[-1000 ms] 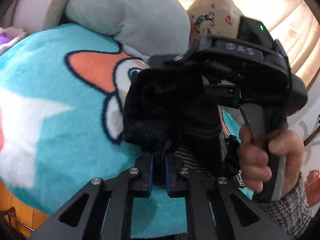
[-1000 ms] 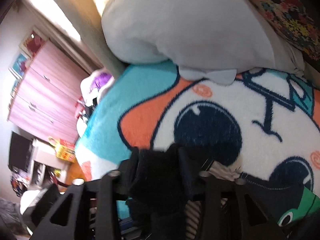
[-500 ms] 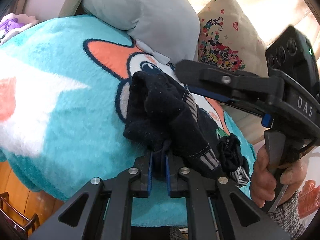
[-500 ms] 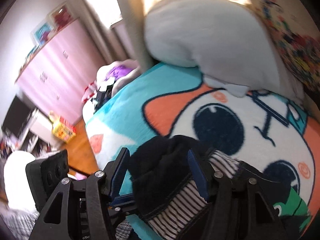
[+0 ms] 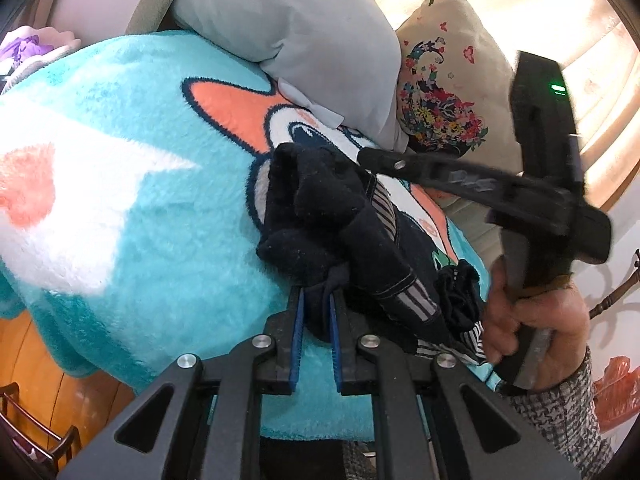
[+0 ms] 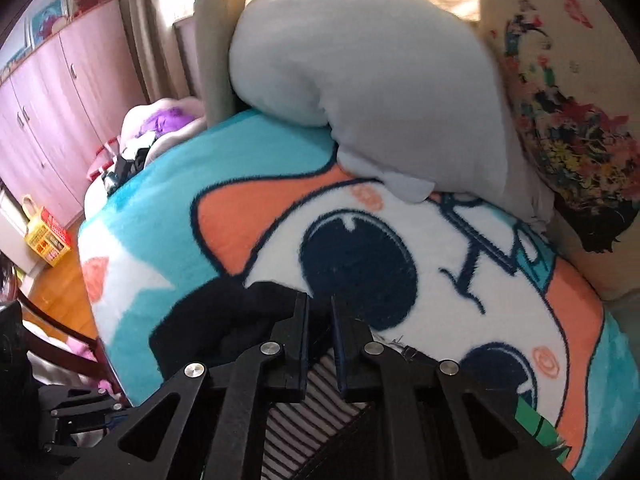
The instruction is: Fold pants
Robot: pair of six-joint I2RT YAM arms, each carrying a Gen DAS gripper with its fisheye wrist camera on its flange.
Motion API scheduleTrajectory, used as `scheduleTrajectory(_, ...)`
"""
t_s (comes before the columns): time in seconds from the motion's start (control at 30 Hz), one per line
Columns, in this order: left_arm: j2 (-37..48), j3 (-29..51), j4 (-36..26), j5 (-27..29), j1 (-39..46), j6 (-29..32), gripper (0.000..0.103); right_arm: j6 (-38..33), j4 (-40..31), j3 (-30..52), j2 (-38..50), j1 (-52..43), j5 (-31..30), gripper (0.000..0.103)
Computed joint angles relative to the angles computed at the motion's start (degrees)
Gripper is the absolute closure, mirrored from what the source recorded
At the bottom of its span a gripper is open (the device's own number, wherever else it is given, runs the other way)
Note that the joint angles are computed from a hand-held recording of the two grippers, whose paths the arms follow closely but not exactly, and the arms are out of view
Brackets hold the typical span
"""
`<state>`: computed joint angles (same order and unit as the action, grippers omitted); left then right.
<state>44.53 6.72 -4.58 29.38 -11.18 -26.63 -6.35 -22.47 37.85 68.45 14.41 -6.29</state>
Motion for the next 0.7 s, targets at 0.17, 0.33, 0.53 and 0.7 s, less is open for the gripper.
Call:
scheduleTrajectory(0.17,2.19,-0.32,2.6,-0.58,-0.89,-1.42,0.093,-3.37,-6.93,0.96,-6.44,1.91,-11.12,0.033)
scheduleTrajectory(0.33,2.01,-0.72,2.49,1.35,0.94,-1.15,0.093,-3.08,-6.4,2.09,-1.34,15.38,2.34,0.035)
scheduleTrajectory(0.53,-3.68,-0.6,-2.01,3.94,4.69,0.9,0.091,-1.75,-3.93,0.63,-2.53,12.11,3.18,0.093)
scheduleTrajectory(0.7,-0.79,1.31,0.35,3.6,6.33,0.46,0.048,-1.26,-6.27,3.83,-5.16,8.25,0.49,0.093)
